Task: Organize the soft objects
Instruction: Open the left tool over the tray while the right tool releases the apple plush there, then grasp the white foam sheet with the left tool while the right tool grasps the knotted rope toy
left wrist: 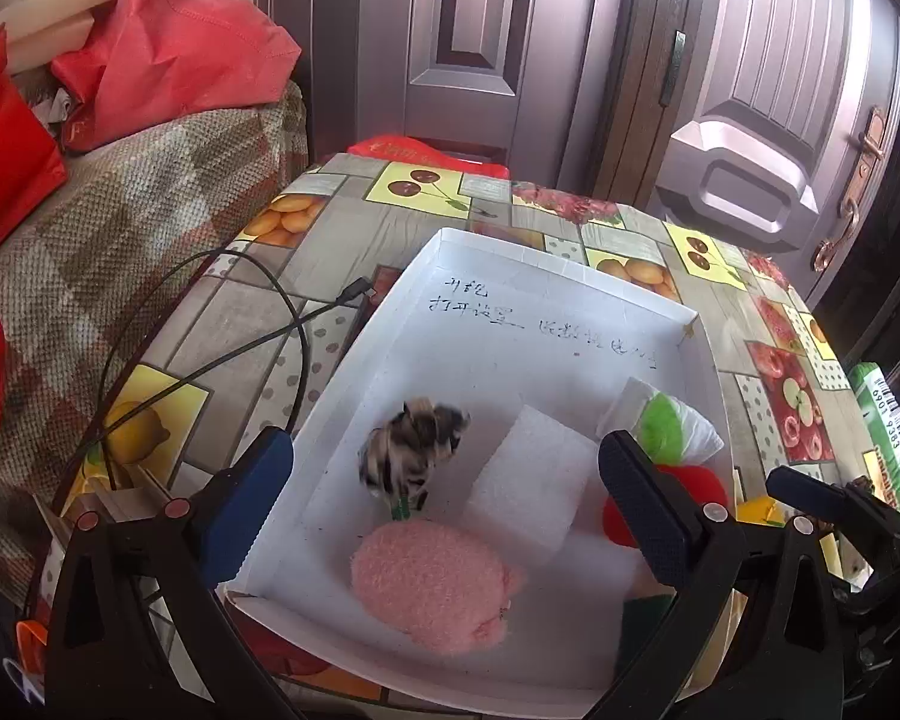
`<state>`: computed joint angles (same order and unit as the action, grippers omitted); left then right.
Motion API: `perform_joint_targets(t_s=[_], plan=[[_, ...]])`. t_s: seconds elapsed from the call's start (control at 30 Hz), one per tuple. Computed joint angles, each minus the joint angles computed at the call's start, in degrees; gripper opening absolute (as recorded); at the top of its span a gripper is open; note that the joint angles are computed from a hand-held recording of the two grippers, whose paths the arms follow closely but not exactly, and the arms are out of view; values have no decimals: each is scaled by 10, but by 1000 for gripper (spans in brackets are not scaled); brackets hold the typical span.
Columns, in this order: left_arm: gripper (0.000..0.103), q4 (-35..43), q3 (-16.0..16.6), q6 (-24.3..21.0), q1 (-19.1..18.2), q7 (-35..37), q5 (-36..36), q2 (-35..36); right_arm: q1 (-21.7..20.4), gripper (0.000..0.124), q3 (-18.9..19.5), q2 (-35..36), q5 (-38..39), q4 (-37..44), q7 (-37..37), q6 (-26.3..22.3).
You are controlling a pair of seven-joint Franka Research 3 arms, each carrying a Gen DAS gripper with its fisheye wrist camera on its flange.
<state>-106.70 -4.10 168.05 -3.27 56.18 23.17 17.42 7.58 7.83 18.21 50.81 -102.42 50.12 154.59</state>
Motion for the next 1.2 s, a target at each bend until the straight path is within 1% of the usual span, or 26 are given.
perform_joint_targets(t_s=[0.1,0.27,0.37,0.5,0.63,0.73,0.83,0.87,0.97,1.03,1.1,1.17,1.2], plan=[[103,-2,18,-1,-14,-34,22,-3,5,103,-1,-10,-8,-15,-1,16],[103,-19,21,6,-15,-66,42,-22,6,103,0,-33,0,-41,-14,27],[103,-35,21,19,-15,-84,55,-40,9,103,-1,-54,13,-62,-31,42],[103,-59,6,39,-6,-77,50,-62,5,103,-9,-89,62,-95,-56,75],[103,-80,-13,51,-2,-54,33,-77,-1,103,-26,-124,121,-127,-75,92],[103,-92,-39,53,2,-10,-4,-83,0,103,-43,-151,141,-160,-80,108],[103,-105,-72,58,9,60,-61,-86,-2,103,-61,-173,145,-193,-71,129],[103,-108,-86,60,13,89,-86,-86,-4,103,-68,-178,139,-203,-57,135],[103,-112,-132,52,24,191,-170,-81,-17,103,-88,-180,69,-228,44,158],[103,-109,-174,38,39,281,-238,-72,-29,103,-100,-179,29,-240,99,178],[103,-106,-214,20,51,370,-298,-62,-43,103,-110,-176,-27,-250,160,188],[103,-98,-238,-7,51,438,-332,-49,-58,103,-118,-169,-43,-246,186,179],[103,-94,-236,-18,40,453,-330,-43,-65,103,-120,-165,-48,-242,194,169]])
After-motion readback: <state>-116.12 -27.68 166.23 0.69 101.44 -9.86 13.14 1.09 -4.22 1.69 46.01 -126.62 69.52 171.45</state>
